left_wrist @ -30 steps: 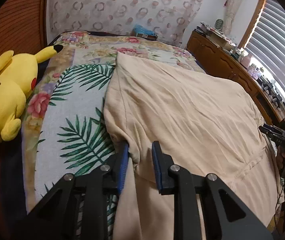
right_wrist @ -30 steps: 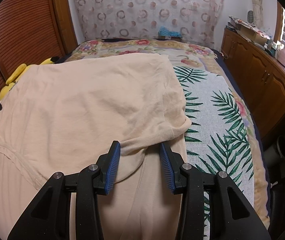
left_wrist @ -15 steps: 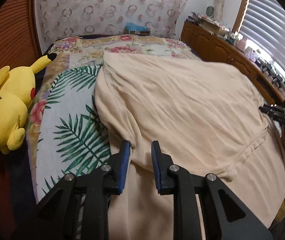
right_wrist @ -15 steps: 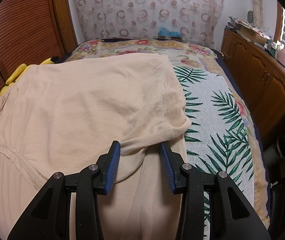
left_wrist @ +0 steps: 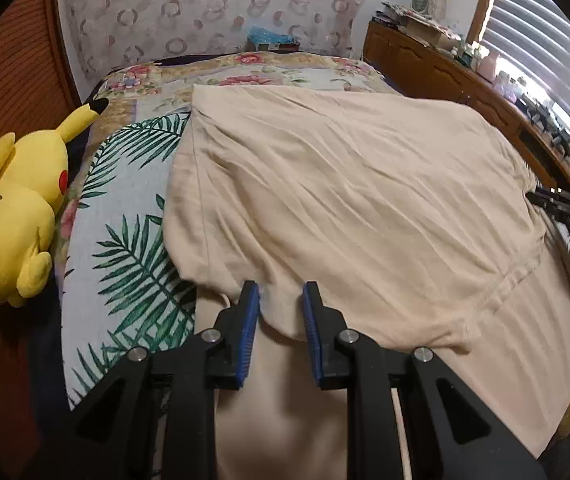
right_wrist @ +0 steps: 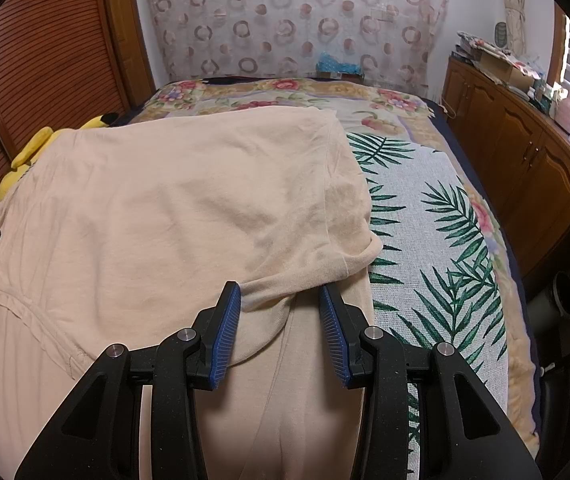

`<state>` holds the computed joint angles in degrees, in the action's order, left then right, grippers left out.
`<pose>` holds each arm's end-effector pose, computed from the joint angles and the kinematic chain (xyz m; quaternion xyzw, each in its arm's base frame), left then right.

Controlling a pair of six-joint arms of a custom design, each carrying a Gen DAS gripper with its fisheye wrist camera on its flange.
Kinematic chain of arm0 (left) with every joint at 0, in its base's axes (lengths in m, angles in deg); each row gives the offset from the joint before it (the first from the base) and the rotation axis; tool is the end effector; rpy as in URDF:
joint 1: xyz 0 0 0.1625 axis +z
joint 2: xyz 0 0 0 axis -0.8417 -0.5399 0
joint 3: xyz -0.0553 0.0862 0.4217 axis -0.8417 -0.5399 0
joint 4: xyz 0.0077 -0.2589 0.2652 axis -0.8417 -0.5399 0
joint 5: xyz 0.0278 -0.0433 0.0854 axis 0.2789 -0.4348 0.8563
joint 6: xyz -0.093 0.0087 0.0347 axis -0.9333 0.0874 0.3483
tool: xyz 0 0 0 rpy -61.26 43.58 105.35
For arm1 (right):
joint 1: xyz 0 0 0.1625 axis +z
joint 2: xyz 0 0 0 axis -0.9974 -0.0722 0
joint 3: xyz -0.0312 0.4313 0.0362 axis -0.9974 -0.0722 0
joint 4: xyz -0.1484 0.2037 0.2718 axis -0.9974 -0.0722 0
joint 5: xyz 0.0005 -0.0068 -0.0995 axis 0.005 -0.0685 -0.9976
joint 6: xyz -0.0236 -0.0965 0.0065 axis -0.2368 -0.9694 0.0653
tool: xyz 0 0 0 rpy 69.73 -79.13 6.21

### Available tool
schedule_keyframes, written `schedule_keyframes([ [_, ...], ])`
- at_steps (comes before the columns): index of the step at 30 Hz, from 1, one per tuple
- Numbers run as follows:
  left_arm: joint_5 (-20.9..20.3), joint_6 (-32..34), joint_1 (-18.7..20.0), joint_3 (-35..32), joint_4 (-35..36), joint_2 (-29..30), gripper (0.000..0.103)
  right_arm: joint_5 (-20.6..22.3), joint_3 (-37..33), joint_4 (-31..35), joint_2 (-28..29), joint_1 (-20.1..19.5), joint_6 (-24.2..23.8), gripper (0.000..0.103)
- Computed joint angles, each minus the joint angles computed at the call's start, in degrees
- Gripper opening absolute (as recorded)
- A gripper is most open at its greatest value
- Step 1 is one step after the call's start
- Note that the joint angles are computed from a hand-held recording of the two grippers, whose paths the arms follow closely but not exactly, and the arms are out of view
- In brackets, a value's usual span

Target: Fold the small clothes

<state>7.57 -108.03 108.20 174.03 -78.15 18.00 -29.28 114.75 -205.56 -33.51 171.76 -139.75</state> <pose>-0.1459 -0.5203 0.1823 -0.0103 0.8850 -0.3279 0.3303 0.0577 -0.7833 0.2277 0.4357 -0.8561 0.1677 0.2217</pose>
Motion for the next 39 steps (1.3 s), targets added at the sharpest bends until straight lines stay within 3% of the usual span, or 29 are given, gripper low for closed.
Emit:
schedule_keyframes([
  [5, 1.7, -0.7, 1.8, -1.1, -1.5, 0.0, 0.022, 0.0, 0.0, 0.0, 0.0, 0.0, 0.0, 0.040],
  [8, 0.3, 0.0, 2.5, -0.2, -5.3, -0.5, 0.022, 0.0, -0.1, 0.1, 0.0, 0.0, 0.0, 0.040],
  [15, 3.9, -0.5, 1.3, 0.5, -1.5, 0.1, 0.021, 0.0, -0.1, 0.0, 0.0, 0.0, 0.0, 0.040],
  [16, 4.4, -0.5, 1.3, 0.1, -0.6, 0.3, 0.019, -0.1, 0.0, -0.1, 0.1, 0.0, -0.1, 0.040],
  [17, 4.7, -0.5, 1.4, -0.6, 0.6, 0.4, 0.000, -0.1, 0.1, -0.3, 0.0, 0.0, -0.2, 0.040],
  [19, 5.0, -0.4, 1.3, -1.0, 0.2, 0.8, 0.000, -0.3, -0.2, -0.3, 0.0, 0.1, -0.4, 0.040],
  [21, 7.2, 0.7, 0.2, -1.4, 0.4, 1.3, 0.000, -0.6, -0.5, 0.5, -0.2, 0.5, 0.4, 0.031],
  [22, 7.8, 2.2, -0.5, -1.2, -1.8, 1.3, 0.000, 1.9, -1.1, 3.2, -0.9, 0.3, 1.1, 0.011],
  [24, 9.2, 3.8, -1.9, -0.8, -4.6, 0.9, 0.000, 5.7, 0.3, 1.7, -2.0, 0.2, -1.3, 0.005],
  [25, 10.5, 4.3, -2.7, -0.6, -5.5, 0.8, 0.000, 5.4, 0.5, 1.6, -2.1, 0.4, -1.8, 0.002],
  [28, 11.3, 5.5, -3.9, -0.6, -6.1, -0.1, 0.000, 5.1, 0.1, 3.2, -2.2, 0.9, -1.9, 0.000],
  [33, 14.3, 5.4, -6.4, 1.0, -5.8, -1.5, 0.000, 11.0, 2.1, 4.0, -5.6, 0.7, -0.3, 0.000],
  [39, 16.2, 3.1, -9.9, 4.8, -6.3, -4.2, 0.000, 13.8, 4.3, 5.0, -9.9, 0.8, -1.2, 0.000],
])
